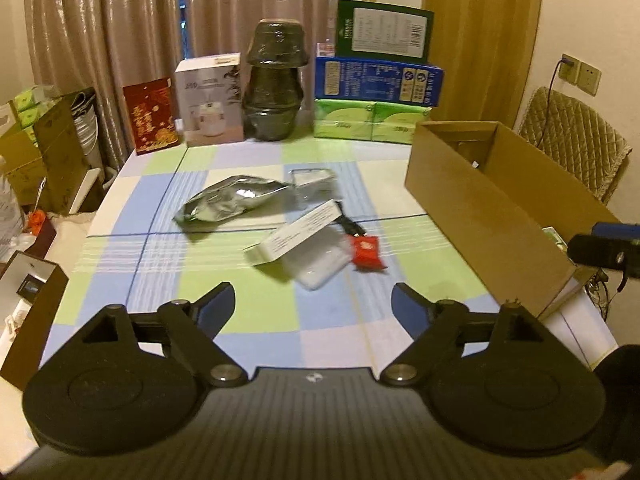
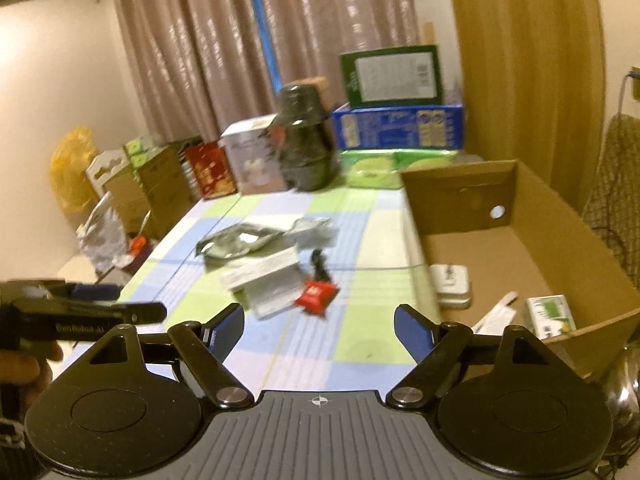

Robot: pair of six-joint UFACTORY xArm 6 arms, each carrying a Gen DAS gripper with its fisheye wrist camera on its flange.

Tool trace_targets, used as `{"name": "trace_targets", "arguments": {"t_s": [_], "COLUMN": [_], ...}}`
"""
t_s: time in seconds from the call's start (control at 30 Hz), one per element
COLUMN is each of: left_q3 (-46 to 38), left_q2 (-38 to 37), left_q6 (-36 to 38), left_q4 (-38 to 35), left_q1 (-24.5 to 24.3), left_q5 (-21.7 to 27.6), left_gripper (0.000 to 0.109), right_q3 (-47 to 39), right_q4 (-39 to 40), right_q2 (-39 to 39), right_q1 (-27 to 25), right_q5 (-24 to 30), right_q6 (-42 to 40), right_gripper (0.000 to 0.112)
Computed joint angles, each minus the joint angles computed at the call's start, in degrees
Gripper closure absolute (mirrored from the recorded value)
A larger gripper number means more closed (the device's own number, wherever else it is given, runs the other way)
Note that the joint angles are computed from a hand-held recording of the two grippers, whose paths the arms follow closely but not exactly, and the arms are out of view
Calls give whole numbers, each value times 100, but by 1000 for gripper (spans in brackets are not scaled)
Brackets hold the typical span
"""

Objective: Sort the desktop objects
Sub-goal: 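Release the green box into the cardboard box with the right tool while the left tool releases the white box, then move both tools back toward the remaining items on the table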

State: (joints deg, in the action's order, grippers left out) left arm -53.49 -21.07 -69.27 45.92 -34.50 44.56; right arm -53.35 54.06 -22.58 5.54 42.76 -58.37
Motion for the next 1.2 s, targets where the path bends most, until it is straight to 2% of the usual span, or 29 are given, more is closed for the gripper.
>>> {"name": "trace_targets", "arguments": {"t_s": [0.2,0.47,0.7,1.0,1.2], "left_q3": [499,988,1114,817,401], "left_q2": [-470,-547,-118,875,1600], "left_q6": [373,911,1433,2192,3009], "left_q4": [-171,-489,-706,-833,-1077], "left_q1": [218,624,1061,1654,1751], "left_q5": [-143,-755,-1492,-2640,-3084], "left_gripper": [21,21,21,22,29], "right_q3": [245,281,137,-449,-902], "right_q4": [-60,-240,-435,-399,-444], "right_q2": [-51,204,696,1757,2447], "right_q1": [312,521,851,1178,1297], "right_q5": [-140,-410,-798,-1397,-1540], "right_q6": [-209,-154,35,20,-131], "right_gripper": [31,30,30,31,43]}}
